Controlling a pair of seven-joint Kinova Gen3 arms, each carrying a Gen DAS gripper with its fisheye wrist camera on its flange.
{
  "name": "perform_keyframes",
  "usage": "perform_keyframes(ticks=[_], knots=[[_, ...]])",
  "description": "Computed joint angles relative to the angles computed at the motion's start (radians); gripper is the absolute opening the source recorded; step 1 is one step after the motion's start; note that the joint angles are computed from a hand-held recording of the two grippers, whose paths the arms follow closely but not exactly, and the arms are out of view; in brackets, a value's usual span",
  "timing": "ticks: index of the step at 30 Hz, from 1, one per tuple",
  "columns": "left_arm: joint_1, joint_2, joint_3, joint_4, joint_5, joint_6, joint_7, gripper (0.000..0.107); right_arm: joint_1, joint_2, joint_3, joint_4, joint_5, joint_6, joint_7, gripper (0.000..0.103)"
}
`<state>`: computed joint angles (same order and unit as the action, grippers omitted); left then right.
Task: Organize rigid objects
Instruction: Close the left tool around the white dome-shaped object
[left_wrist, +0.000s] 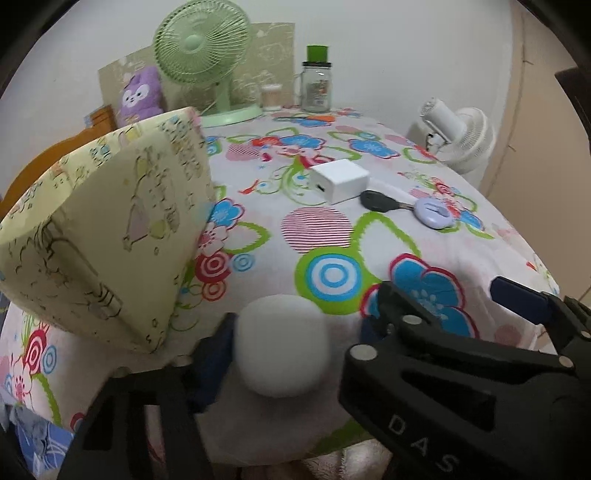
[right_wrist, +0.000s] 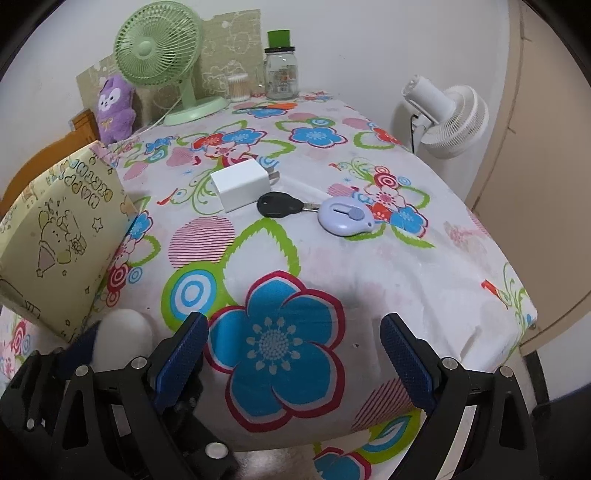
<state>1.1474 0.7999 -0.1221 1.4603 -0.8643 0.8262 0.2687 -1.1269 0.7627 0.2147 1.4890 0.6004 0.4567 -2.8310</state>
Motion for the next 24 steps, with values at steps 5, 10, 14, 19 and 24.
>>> perform_keyframes(ticks=[5,10,14,19,24], knots=[[-0.008,0.006,0.002,-0.014,-0.008,-0.007,-0.029,0.048,-0.012,-0.006,0.025,0.02,0.004,-0.025,-0.026,0.096],[-0.029,0.003,0.0,-0.018,0.002,-0.036,-0.052,0.048,-0.013,-0.002,0.039,0.02,0.009,-0.039,-0.045,0.096],[-0.046,0.01,0.0,-0.043,0.018,-0.041,-0.093,0.048,-0.004,0.003,0.049,0.012,0.009,-0.053,-0.042,0.096],[-0.074,0.035,0.002,-0.099,0.05,-0.037,-0.177,0.048,0.025,0.017,0.049,-0.008,-0.011,-0.064,-0.023,0.092],[-0.095,0.056,-0.004,-0.153,0.088,-0.04,-0.255,0.048,0.068,0.033,0.033,-0.04,-0.042,-0.067,0.024,0.085]])
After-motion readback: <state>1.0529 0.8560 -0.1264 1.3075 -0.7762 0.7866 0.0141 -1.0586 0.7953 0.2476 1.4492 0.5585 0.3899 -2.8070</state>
